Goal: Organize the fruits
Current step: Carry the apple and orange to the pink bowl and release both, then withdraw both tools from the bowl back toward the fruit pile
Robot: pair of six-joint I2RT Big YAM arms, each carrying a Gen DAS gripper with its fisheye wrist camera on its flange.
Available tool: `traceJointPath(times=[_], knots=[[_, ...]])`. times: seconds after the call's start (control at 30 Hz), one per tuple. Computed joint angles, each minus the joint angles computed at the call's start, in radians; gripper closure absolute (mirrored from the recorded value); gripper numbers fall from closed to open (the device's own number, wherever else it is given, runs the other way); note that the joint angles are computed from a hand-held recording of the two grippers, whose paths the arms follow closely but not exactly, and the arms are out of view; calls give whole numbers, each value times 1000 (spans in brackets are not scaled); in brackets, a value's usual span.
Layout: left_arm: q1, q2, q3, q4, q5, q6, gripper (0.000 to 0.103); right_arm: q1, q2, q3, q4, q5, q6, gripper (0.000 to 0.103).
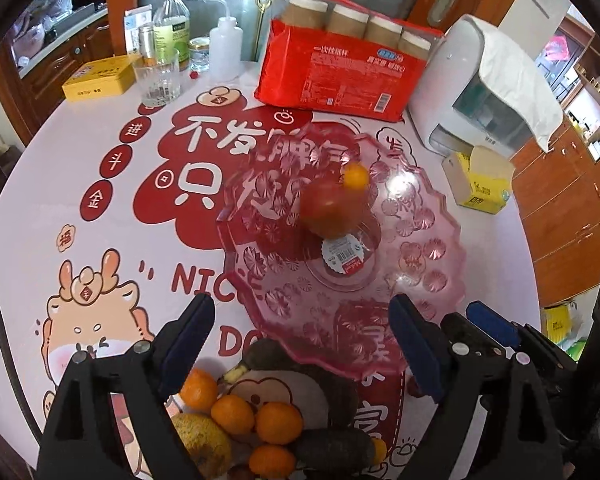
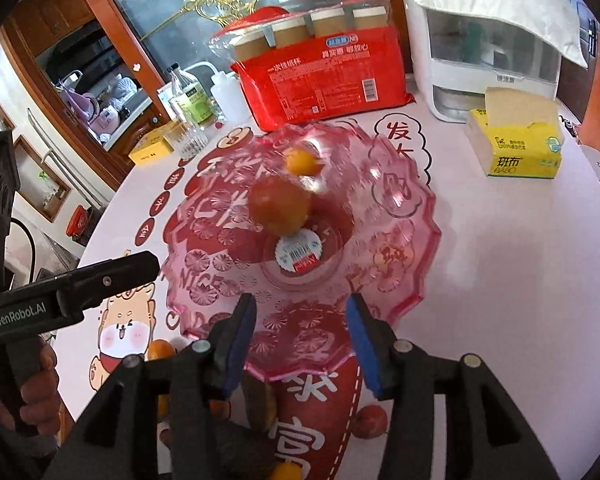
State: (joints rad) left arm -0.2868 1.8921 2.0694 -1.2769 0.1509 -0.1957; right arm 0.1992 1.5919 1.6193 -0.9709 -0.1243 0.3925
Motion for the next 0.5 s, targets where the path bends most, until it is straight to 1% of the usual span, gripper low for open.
traceJointPath(times=[0.23,0.5], knots=[[8,-112,-117,58,7,-6,15,22,-77,-56,27,32,22,56],[22,-280,-283,120,9,7,15,65,-204,-154,68,87,75,55]])
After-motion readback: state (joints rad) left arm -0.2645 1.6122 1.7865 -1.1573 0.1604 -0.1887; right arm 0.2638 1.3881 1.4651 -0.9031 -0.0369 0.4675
